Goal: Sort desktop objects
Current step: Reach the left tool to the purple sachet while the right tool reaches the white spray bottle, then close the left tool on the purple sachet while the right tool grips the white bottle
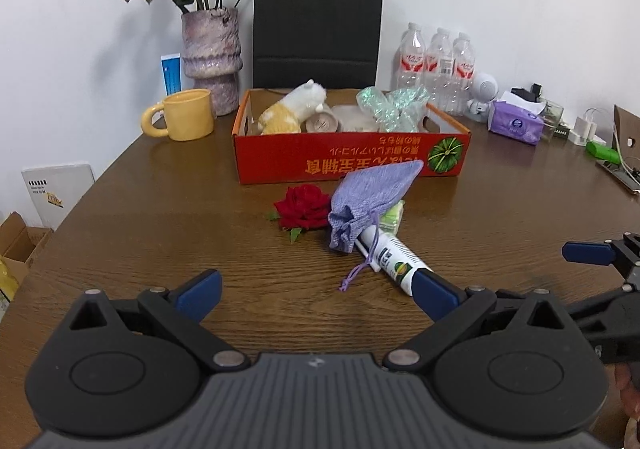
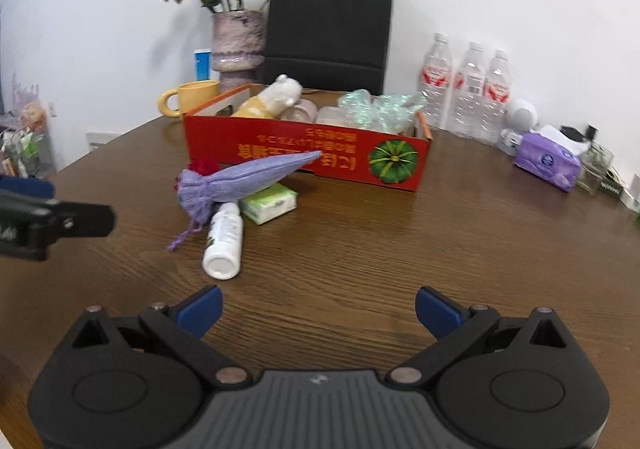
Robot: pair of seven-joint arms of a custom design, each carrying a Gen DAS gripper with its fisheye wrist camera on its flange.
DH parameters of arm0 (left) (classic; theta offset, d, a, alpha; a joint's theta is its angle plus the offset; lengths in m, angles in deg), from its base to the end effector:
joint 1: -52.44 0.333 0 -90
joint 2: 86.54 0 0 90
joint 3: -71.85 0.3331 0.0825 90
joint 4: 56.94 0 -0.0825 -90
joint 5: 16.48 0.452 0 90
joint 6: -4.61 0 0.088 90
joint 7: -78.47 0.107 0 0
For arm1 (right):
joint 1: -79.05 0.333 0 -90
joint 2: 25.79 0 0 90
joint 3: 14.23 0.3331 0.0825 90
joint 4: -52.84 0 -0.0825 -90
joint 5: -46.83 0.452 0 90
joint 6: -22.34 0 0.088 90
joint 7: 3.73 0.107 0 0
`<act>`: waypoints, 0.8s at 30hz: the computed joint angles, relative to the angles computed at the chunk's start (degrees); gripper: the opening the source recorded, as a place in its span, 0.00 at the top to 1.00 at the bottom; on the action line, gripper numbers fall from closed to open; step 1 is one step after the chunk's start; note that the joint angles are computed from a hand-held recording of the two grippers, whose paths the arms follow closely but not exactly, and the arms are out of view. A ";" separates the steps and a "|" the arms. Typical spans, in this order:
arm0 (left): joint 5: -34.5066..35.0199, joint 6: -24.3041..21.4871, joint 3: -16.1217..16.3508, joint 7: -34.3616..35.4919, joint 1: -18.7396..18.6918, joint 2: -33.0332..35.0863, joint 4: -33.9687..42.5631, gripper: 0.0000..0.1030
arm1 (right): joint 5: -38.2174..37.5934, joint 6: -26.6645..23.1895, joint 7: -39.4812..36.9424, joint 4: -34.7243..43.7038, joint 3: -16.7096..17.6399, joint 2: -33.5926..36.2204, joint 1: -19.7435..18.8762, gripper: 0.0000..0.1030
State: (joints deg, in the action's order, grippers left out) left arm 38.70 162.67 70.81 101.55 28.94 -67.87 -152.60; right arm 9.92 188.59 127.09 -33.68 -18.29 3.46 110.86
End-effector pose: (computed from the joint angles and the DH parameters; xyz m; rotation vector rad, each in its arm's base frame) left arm 0.6786 -0.3457 0.4786 -1.6320 1.6792 -0.8829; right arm 0.6952 0.4193 0.4496 -1.8906 1.3132 -0.7320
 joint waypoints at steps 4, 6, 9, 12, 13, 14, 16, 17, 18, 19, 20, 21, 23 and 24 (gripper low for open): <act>1.67 -0.08 0.80 -0.10 -0.28 1.03 1.23 0.00 | 0.19 0.98 -3.03 2.25 0.85 2.08 -0.26 0.00; 3.91 0.13 1.51 -0.58 -0.65 1.60 1.97 0.00 | 0.40 1.45 -4.58 3.85 0.87 3.38 -0.03 0.00; 6.15 -0.08 1.98 -0.40 -0.70 2.77 3.57 0.00 | 1.73 1.06 -7.20 7.08 1.36 5.85 -0.01 0.00; 4.56 1.62 1.55 2.96 0.47 4.16 5.08 0.00 | 5.37 -0.04 -11.43 10.74 3.58 8.57 -1.32 0.00; 3.62 2.27 1.45 4.68 0.79 4.65 5.59 0.00 | 6.60 -0.30 -12.65 11.80 4.12 9.36 -1.63 0.00; 2.56 2.92 1.42 6.49 1.03 5.15 6.10 0.00 | 7.75 -0.45 -13.76 12.82 4.54 10.14 -1.85 0.01; -0.21 4.36 1.10 11.92 1.64 6.36 7.31 0.00 | 9.44 -0.51 -15.68 14.63 4.81 11.53 -1.89 0.02; -1.81 5.04 0.78 15.14 2.04 7.02 7.97 0.00 | 10.16 -0.55 -16.59 15.49 4.89 12.19 -1.88 0.03; -3.49 5.65 0.34 18.46 2.50 7.69 8.64 0.00 | 10.67 -0.64 -17.23 16.32 4.67 12.83 -1.66 0.06; -5.22 6.17 -0.21 21.89 3.03 8.37 9.33 0.00 | 11.09 -0.61 -17.90 17.21 4.50 13.51 -1.49 0.07; -6.93 6.32 -0.80 25.36 3.52 9.16 10.24 0.00 | 11.43 -0.39 -18.51 17.90 4.31 14.07 -1.34 0.09; -8.44 6.16 -1.24 28.45 3.82 10.04 11.34 0.00 | 11.54 -0.04 -18.69 18.46 3.74 14.54 -0.97 0.12; -11.42 6.36 -1.99 33.68 4.39 11.64 13.10 0.04 | 11.91 0.08 -18.89 19.60 2.96 15.39 -0.47 0.13; -13.24 6.23 -2.57 36.34 4.85 12.59 14.20 0.06 | 12.05 0.11 -18.96 20.18 2.63 15.82 -0.27 0.15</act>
